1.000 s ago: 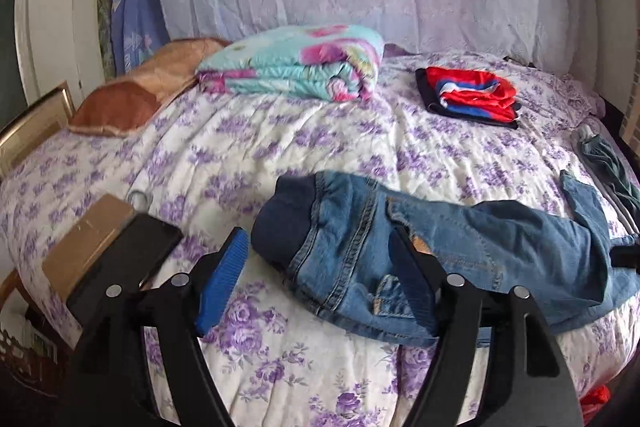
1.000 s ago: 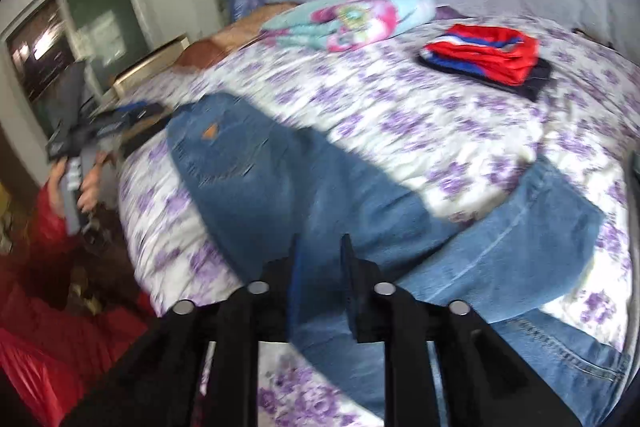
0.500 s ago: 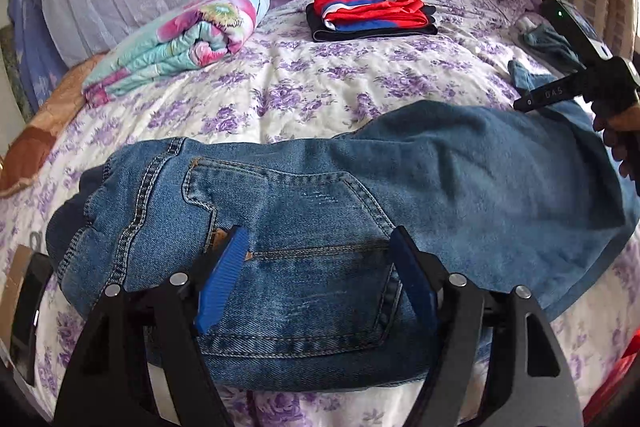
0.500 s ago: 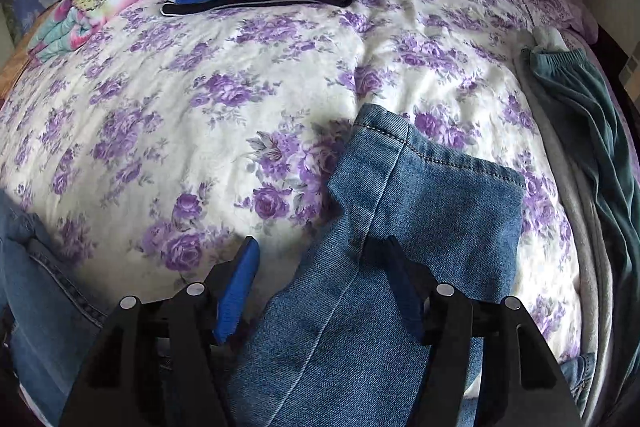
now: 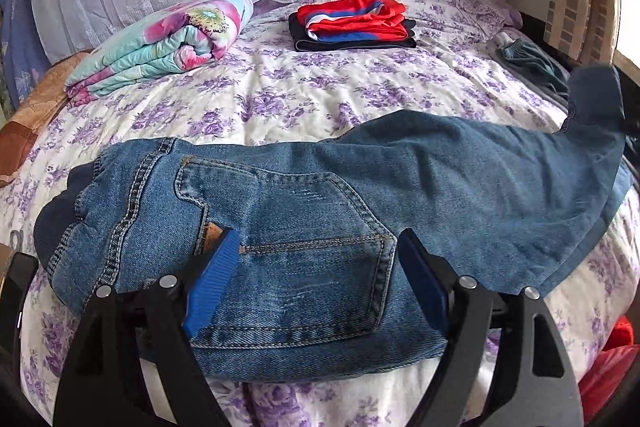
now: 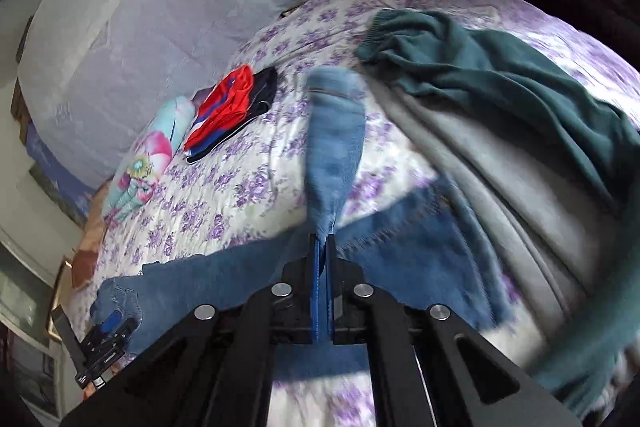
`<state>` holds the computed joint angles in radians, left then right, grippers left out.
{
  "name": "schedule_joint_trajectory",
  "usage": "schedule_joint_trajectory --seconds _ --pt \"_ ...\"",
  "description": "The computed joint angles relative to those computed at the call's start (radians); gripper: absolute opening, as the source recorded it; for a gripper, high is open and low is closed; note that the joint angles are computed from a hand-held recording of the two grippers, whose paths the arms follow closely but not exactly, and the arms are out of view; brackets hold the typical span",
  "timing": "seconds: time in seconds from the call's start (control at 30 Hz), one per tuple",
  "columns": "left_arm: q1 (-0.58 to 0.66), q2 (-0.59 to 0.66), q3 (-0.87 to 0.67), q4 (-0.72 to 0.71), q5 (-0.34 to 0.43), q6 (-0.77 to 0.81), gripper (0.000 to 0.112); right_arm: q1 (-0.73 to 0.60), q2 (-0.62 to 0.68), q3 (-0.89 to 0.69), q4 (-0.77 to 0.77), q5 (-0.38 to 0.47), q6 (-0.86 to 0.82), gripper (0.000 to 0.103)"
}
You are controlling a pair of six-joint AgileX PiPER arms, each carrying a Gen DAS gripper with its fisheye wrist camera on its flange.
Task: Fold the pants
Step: 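Grasp the leg hems of the folded jeans with the right gripper, then lift the hems with the right gripper and fold them toward the waistband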
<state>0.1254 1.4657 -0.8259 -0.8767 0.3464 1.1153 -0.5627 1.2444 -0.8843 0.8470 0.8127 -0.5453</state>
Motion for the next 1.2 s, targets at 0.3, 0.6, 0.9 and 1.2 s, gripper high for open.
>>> schedule_joint_trajectory --seconds 0.3,0.6,0.9,1.2 --pt "-0.057 -0.057 -0.077 0.095 0.149 -0.127 0.079 -0.198 0.064 0.104 0.189 0.149 -0.141 0.031" --pt "-0.239 0.145 -0.173 0.412 0.142 -0.474 0.087 -0.185 0.189 0.069 0.113 0.130 -0.227 0.000" --pt "-0.068 0.025 -0.094 0.060 0.233 -0.198 0.087 0.297 0.012 -0.067 -0.079 -0.132 -0.148 0.006" --pt "-0.003 -0.020 -0.008 0.210 0.129 -0.324 0.079 0.879 0.833 -0.892 -0.152 0.083 0.080 0.004"
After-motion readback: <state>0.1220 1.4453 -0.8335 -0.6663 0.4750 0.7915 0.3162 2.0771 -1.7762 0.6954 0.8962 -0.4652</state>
